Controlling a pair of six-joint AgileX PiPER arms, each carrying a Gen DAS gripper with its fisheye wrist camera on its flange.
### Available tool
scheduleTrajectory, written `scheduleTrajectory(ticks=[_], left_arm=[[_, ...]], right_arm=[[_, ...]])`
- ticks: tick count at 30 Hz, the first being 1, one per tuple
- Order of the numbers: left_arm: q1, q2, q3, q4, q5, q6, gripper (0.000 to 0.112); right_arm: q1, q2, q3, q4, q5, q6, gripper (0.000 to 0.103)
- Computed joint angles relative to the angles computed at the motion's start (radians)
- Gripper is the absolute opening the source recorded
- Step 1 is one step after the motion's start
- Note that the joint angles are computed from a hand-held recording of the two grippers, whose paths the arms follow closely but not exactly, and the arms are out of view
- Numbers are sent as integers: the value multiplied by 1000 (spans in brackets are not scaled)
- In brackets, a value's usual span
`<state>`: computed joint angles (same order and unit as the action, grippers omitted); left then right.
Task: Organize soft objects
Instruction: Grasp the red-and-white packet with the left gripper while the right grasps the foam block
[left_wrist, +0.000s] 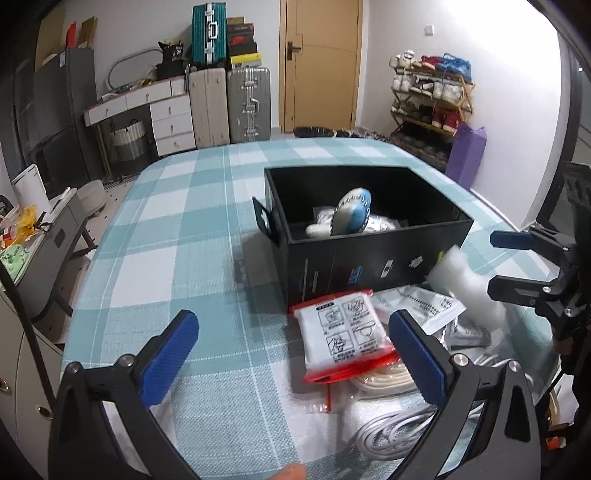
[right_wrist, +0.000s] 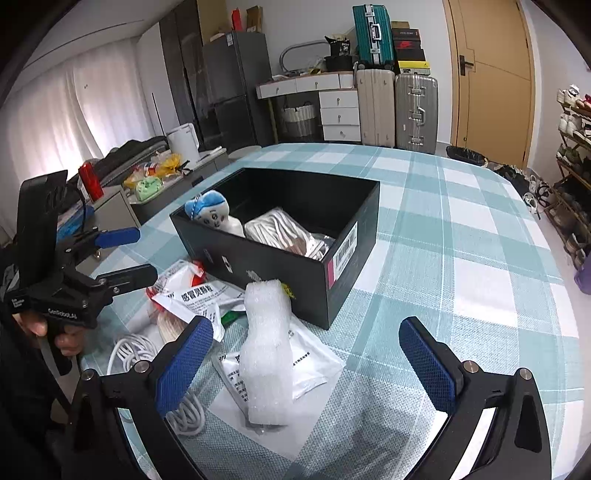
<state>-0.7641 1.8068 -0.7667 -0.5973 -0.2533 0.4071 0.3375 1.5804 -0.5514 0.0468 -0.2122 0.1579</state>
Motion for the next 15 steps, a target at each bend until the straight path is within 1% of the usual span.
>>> scheduleTrajectory(ticks=[3, 6, 7, 8, 9, 10, 12, 13, 15], left_arm=[[-1, 6, -4, -16, 2, 9, 103], [1, 10, -13, -23, 27, 11, 103], [-1, 14, -21, -62, 37, 48, 103], [-1, 16, -25, -85, 41, 70, 103], [0, 20, -31, -102, 50, 86, 103], [4, 23, -38, -92, 63, 76, 103], [14, 30, -46, -54, 80, 27, 103], [18, 32, -47, -47, 86, 15, 103], [31, 36, -51, 57, 106, -98, 103]], right_arm=[[9, 9, -6, 33, 11, -35, 102], [12, 22, -20, 36, 37, -37, 102], [15, 25, -20, 69, 36, -69, 102], [15, 27, -22, 68, 40, -69, 102], [11, 29, -25, 28, 48, -30, 102], [12, 30, -28, 20, 56, -26, 102], [18, 28, -26, 83, 55, -96, 102], [20, 27, -24, 75, 55, -89, 102], [20, 29, -24, 93, 56, -113, 102]])
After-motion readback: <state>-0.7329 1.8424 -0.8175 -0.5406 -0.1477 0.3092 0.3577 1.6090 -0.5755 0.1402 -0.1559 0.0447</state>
